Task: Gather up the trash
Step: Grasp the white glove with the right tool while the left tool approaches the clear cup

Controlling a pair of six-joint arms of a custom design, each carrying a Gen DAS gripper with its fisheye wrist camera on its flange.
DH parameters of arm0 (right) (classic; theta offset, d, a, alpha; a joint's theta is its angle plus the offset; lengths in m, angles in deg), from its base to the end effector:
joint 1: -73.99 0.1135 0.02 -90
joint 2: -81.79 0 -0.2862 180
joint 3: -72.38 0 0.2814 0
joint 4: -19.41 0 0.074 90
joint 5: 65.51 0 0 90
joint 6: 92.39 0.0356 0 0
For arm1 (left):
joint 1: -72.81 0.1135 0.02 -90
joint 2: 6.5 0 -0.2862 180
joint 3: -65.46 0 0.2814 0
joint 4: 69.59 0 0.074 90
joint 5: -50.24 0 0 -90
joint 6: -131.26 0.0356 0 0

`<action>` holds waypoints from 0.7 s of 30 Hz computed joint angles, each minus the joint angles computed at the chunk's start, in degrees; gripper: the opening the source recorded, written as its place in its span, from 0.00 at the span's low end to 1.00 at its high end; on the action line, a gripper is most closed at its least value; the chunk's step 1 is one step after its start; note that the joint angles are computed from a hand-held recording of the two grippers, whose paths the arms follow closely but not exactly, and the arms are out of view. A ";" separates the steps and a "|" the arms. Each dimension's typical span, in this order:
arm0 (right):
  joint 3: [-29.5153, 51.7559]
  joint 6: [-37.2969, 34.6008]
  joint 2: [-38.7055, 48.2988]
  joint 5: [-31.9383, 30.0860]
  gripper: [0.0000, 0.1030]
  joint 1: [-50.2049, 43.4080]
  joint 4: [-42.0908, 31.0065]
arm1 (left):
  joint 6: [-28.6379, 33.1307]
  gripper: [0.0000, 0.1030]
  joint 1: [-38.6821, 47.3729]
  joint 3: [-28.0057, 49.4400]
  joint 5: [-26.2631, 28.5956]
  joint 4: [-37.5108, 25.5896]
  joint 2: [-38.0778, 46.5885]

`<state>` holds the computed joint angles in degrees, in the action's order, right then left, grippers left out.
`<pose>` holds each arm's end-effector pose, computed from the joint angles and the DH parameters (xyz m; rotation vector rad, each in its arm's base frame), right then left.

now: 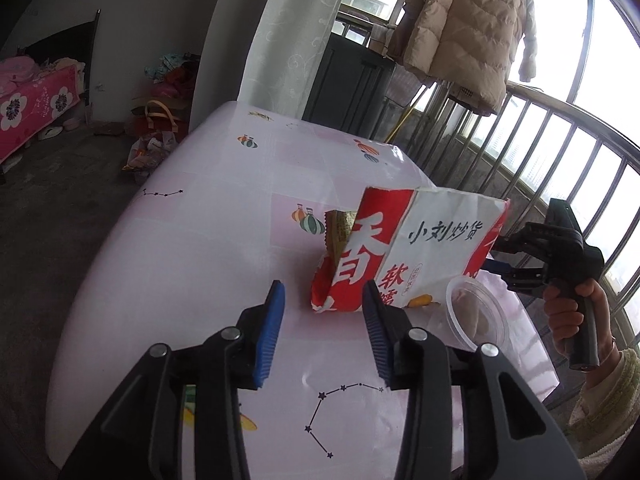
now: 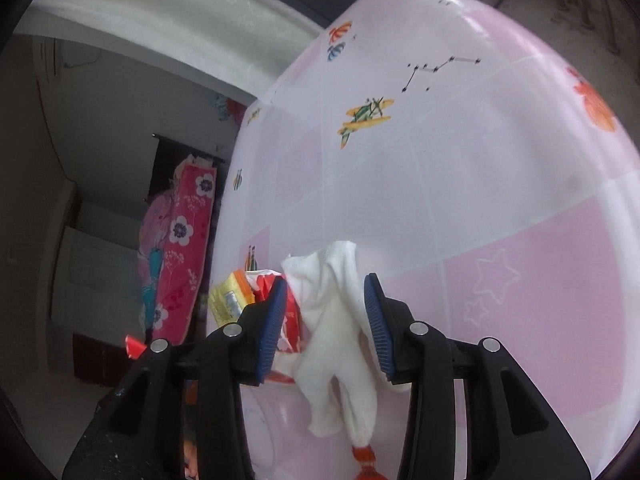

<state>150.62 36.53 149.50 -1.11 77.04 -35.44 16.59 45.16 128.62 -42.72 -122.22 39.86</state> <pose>0.2628 0.0294 0.3556 0.5226 2.3632 0.8745 0.1609 -0.0822 0.3378 0.0286 2.2322 -0.4515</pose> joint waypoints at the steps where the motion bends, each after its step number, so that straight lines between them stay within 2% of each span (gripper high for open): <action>1: -0.89 0.17 -1.50 0.27 0.39 -0.23 -0.04 | -0.40 0.38 -0.38 -0.18 -0.43 -0.73 -1.15; 6: -5.44 2.55 -7.50 3.12 0.39 0.96 0.38 | -1.36 0.38 -6.09 0.38 -3.93 -4.26 -5.66; 10: -5.53 2.58 -4.89 6.57 0.40 3.09 1.63 | -1.94 0.38 -15.88 1.58 -9.49 -5.45 -6.85; 14: -3.32 -0.03 -1.42 7.99 0.40 4.23 1.17 | -2.37 0.38 -23.64 3.05 -13.78 -4.38 -3.49; 21: 1.29 -3.91 5.53 10.27 0.40 6.46 0.00 | -1.43 0.38 -24.66 5.68 -12.94 -1.50 5.16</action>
